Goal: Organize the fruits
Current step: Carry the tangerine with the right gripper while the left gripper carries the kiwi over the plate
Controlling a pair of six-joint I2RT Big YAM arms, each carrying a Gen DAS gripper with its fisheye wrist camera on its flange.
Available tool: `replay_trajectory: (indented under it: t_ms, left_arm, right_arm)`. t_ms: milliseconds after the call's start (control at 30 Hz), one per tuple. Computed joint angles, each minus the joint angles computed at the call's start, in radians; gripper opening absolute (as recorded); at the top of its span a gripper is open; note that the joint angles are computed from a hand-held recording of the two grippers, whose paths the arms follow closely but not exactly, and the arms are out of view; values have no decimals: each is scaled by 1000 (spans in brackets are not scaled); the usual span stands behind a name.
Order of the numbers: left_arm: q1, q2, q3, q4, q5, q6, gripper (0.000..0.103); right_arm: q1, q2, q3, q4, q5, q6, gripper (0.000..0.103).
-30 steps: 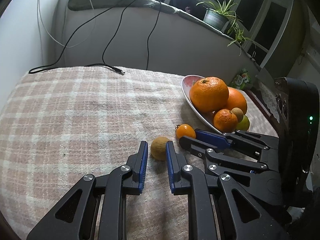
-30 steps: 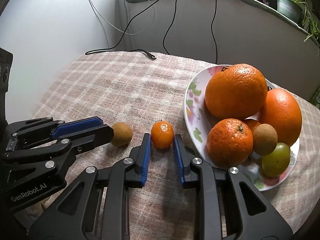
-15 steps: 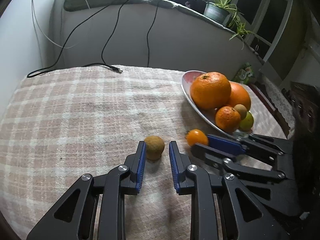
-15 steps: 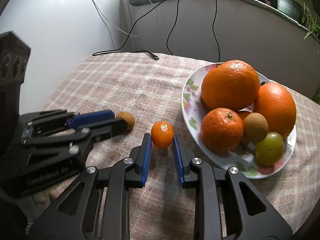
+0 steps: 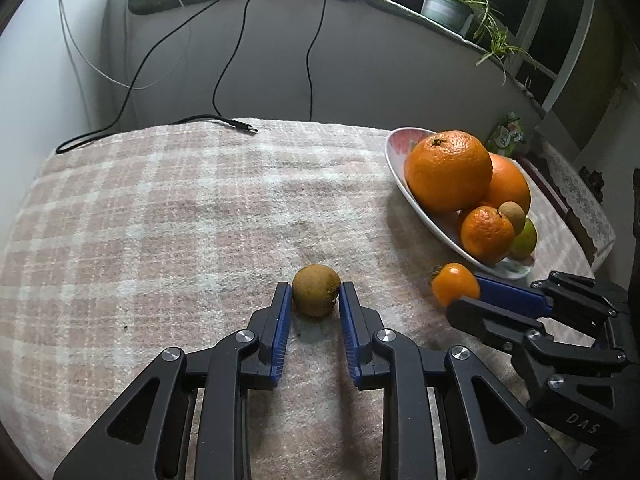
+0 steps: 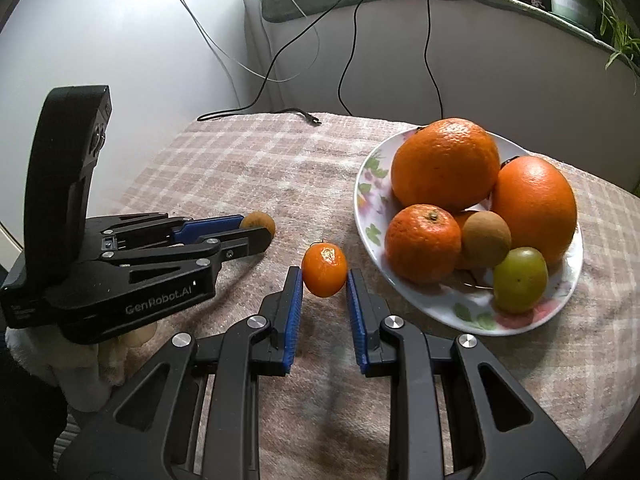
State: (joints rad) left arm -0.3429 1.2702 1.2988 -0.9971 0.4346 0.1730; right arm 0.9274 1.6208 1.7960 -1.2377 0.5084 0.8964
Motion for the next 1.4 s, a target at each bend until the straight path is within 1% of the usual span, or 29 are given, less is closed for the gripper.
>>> replay_trajectory:
  t_ms: [133,367,567,700,800,1067,1200,1400]
  left_arm:
    - [-3,-7,-5,5,-3,-17,22]
    - [-9,-36,-5,8,2,-46,22]
    - [-56,-44,27,15,-2,-66,22]
    - [-97,-35,55,21,-10,-79,22]
    - [-133,-20,82,29,-27,-91,22]
    - [-191,26,148,45,-64,-113,22]
    - [-216,56,192,43,-85,-117,22]
    - [-256,107,258,40,-110,-118,22]
  right_arm:
    - [4,-33,-34,27,-10,4,23]
    - [17,-102,-97,62,-1,9,23]
    - [24,-177,-147,75,16,8,23]
    - [17,-226,-163,58,49,-4,23]
    - [-4,-258,-177,52,64,-16,23]
    - [-101,-326,-225,83,27,-64,23]
    - [-150,-338,-236,110,-1,-112,23]
    - [-212,-322,-222,136,-44,-177,23]
